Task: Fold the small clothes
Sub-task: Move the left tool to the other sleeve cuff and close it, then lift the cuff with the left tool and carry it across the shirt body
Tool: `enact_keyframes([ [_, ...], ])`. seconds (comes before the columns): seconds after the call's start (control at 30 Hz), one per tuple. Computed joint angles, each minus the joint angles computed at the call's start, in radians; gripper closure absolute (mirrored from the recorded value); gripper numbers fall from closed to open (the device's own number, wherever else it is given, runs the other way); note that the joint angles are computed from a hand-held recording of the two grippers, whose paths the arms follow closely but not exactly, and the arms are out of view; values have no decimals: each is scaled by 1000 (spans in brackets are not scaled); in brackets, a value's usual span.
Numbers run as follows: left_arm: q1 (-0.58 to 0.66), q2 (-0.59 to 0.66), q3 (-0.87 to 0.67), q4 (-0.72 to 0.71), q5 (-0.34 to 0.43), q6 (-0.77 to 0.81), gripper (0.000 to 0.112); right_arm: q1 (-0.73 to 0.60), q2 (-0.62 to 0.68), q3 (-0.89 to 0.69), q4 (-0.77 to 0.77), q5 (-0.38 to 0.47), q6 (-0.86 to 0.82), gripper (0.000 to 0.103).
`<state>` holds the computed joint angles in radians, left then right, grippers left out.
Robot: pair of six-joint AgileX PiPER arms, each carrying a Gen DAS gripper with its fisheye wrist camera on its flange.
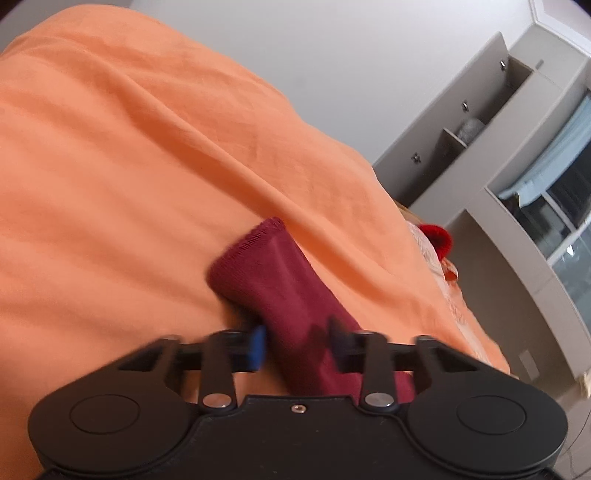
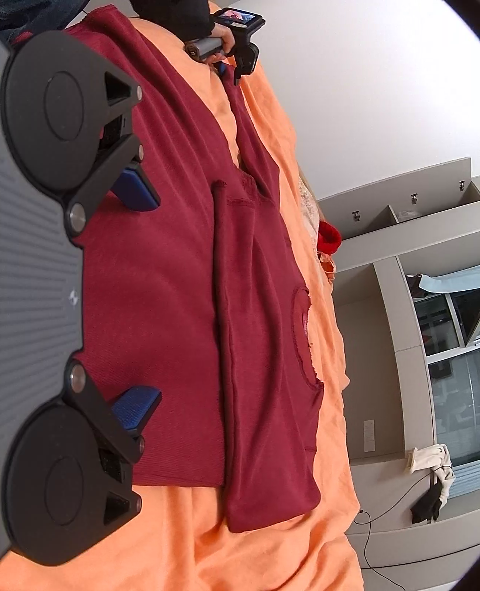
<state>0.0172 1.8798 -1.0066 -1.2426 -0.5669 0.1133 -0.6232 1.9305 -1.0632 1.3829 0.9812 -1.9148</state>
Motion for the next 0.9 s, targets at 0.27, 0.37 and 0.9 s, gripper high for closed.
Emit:
enact_keyframes([
  [0.27,-45,-29,-86,-45,-70,258,106,-3,-1,5,8,11,-4,0],
  [0.37,-94,-63,-124,-30,-109,380,106,-37,-15,44,82,57,-72,0],
  [0.9,-541,-4,-570,-114,-63,1234,105,-144,-104,98,236,215,-124,0],
])
